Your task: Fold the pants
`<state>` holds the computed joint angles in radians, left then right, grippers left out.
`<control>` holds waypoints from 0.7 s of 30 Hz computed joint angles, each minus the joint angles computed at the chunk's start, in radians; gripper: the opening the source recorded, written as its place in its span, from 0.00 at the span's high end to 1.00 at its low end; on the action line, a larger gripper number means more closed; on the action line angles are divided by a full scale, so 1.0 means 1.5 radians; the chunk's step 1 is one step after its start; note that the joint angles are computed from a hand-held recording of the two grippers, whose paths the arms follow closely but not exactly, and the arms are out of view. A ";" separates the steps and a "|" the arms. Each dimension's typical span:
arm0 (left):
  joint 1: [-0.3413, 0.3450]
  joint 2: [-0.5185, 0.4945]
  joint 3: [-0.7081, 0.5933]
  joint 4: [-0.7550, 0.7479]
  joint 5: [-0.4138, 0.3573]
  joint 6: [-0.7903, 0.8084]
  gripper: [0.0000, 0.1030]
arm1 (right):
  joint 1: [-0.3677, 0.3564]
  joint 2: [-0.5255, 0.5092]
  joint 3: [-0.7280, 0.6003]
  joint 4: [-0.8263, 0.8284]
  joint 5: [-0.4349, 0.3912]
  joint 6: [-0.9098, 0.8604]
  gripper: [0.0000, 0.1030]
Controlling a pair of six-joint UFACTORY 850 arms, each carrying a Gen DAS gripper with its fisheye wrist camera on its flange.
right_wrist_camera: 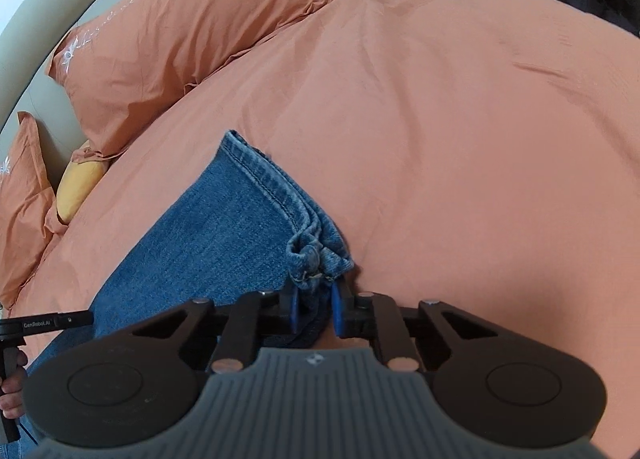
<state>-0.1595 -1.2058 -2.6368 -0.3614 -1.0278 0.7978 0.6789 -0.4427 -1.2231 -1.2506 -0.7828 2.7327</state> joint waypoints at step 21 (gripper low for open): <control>0.050 0.286 0.496 -0.096 -0.016 0.178 0.79 | 0.077 -0.068 -0.317 0.104 -0.229 -0.453 0.96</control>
